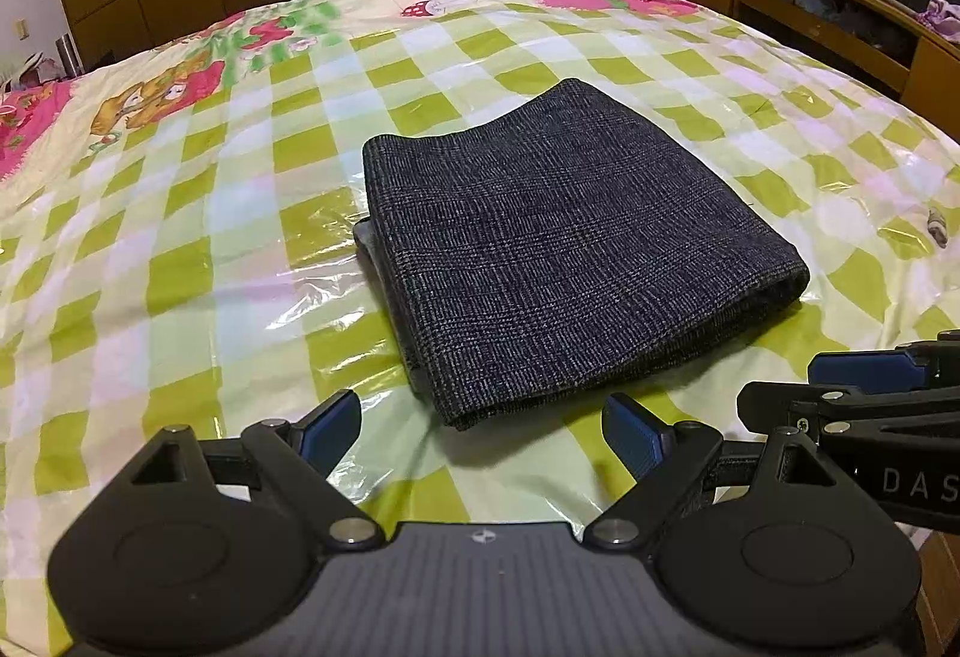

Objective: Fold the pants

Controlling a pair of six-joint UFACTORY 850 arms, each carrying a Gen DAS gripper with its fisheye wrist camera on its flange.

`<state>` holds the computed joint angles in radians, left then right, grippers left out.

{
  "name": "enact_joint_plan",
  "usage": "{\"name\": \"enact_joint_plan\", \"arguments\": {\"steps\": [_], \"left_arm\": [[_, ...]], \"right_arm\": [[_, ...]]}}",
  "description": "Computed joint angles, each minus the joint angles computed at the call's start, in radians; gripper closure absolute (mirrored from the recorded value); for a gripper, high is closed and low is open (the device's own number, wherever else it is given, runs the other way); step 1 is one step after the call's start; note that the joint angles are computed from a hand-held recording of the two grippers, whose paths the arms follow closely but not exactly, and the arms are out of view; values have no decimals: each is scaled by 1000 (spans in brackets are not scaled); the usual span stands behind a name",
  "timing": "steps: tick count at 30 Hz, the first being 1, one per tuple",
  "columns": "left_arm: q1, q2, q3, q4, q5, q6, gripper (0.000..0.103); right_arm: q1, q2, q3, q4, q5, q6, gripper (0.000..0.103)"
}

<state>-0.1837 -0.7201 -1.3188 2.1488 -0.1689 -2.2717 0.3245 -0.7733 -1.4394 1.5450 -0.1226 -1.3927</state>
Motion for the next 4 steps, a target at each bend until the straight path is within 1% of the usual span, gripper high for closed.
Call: {"name": "enact_joint_plan", "arguments": {"steps": [4], "left_arm": [[0,0,0,-2,0,2,6]], "right_arm": [[0,0,0,-11,1,10,59]]}}
